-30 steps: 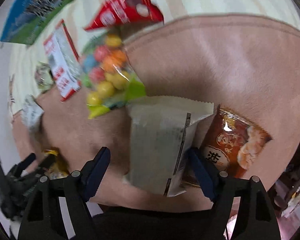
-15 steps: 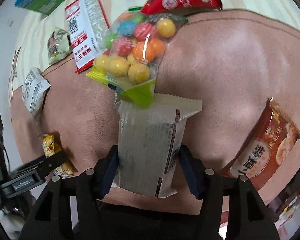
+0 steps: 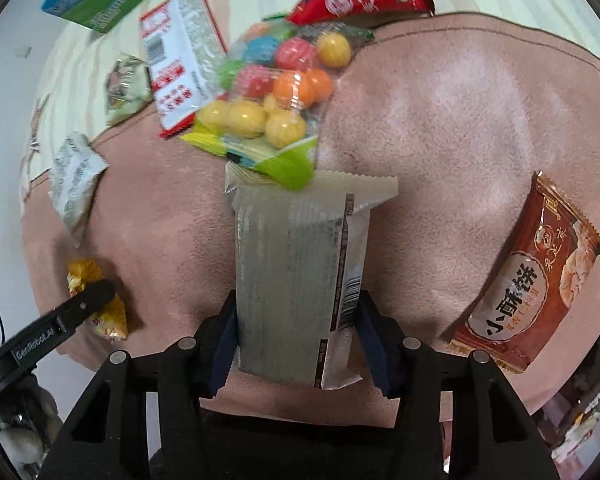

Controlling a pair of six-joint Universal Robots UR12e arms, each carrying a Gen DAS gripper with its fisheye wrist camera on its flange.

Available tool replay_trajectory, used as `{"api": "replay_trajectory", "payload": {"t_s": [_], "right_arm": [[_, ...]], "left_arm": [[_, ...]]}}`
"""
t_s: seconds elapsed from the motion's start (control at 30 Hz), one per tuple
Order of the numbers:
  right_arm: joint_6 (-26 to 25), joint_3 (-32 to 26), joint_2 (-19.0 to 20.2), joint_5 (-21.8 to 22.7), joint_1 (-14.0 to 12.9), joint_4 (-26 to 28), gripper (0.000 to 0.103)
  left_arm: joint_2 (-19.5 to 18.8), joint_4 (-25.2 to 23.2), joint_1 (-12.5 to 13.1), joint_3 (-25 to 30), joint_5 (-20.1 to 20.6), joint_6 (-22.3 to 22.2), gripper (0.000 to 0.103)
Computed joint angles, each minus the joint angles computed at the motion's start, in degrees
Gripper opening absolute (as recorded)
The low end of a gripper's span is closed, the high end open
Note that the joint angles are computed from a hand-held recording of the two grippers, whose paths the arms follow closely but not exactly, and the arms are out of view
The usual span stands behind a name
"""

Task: Organize snacks
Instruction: 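Place both packets into the box and open both tools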

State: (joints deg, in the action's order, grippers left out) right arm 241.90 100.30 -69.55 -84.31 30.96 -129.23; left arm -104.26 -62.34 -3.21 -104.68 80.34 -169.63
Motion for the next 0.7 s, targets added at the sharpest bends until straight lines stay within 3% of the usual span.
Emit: {"api": "replay_trajectory", "payload": {"t_s": [0.23, 0.37, 0.57, 0.7], "right_arm": [[-0.14, 0.71, -2.29, 1.30, -0.18, -5.45, 0.057], [-1.45, -0.55, -3.59, -0.30, -0.55, -7.40, 0.057], [-5.26, -2.08, -5.57, -2.07, -3.20, -9.61, 0.057], [-8.29, -4.85, -5.70, -3.73, -5.33, -9.79, 0.057]], "left_arm": [[1.44, -1.36, -0.86, 2.82, -5.00, 0.21, 0.051], [1.46, -2.00, -1.03, 5.27, -8.12, 0.64, 0.051], [1.58, -2.52, -1.97, 9.42, -12.33, 1.12, 0.051], [-1.33, -1.50, -3.93, 15.03, -13.87, -0.12, 0.051]]}}
